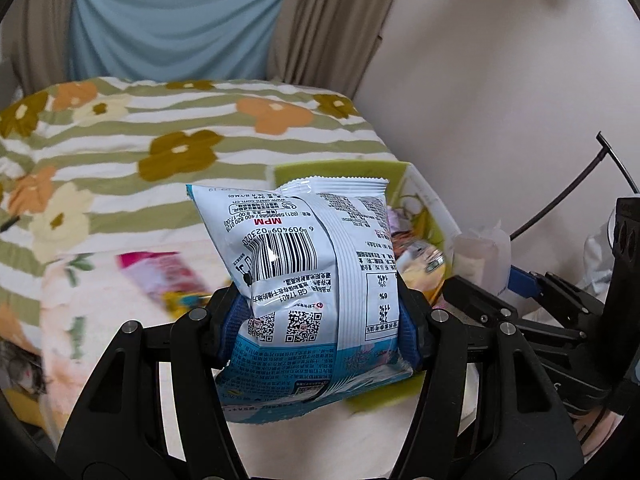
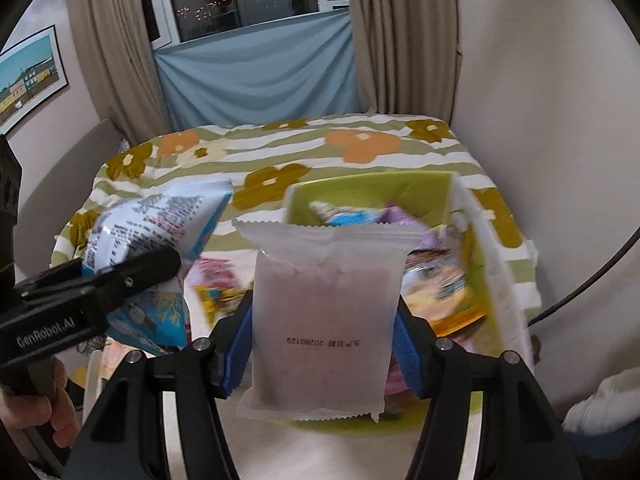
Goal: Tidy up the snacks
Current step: 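Carry both packets into the yellow-green box and open both tools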
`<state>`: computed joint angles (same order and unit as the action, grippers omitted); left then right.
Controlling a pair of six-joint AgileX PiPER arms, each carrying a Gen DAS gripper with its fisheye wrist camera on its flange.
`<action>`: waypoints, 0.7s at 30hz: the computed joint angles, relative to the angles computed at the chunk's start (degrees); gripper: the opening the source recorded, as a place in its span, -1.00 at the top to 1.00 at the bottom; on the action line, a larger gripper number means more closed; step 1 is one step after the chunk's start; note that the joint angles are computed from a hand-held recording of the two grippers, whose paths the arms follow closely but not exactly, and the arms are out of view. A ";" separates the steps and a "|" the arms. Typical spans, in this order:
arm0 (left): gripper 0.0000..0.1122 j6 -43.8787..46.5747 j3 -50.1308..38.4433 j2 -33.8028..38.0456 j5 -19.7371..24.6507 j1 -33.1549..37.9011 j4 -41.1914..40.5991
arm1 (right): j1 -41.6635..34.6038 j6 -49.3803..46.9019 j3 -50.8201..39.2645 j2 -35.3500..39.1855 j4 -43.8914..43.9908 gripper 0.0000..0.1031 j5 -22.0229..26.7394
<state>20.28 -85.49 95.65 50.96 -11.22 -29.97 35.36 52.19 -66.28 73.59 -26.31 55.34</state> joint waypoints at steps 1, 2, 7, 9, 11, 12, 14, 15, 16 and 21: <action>-0.03 -2.43 -1.04 1.21 -0.73 -1.94 1.37 | -2.65 -2.88 0.78 -0.88 1.72 -0.11 -1.19; -0.03 -5.23 -2.41 2.75 -1.48 -4.00 2.99 | -5.89 -6.55 1.65 -1.78 3.99 -0.11 -2.61; -0.03 -16.38 -8.85 10.32 -3.74 -11.16 8.82 | -22.16 -27.73 3.71 -2.72 17.78 -0.12 -7.91; -0.03 -19.71 -9.49 11.83 -4.71 -12.99 11.23 | -26.94 -34.74 3.75 -2.27 22.87 -0.12 -8.65; -0.05 -21.83 -10.60 13.45 -4.52 -13.87 12.13 | -30.49 -40.33 3.54 -1.61 26.87 -0.12 -9.10; -0.11 -23.69 -11.78 14.54 -3.41 -14.46 13.45 | -32.10 -43.05 3.43 -1.26 28.75 -0.12 -9.30; -0.42 -27.72 -12.52 15.56 -2.26 -15.35 16.85 | -34.54 -47.22 3.53 -0.90 31.80 -0.12 -9.53; -0.65 -29.73 -12.13 15.51 -2.33 -15.71 18.61 | -35.82 -49.57 3.65 -0.74 33.73 -0.12 -9.55; -0.71 -31.01 -10.85 14.78 -3.20 -15.91 19.55 | -36.57 -51.10 3.72 -0.59 35.13 -0.12 -9.53; -0.73 -34.11 -6.74 11.40 -4.32 -15.59 23.00 | -39.84 -58.60 3.81 0.88 41.86 -0.12 -9.54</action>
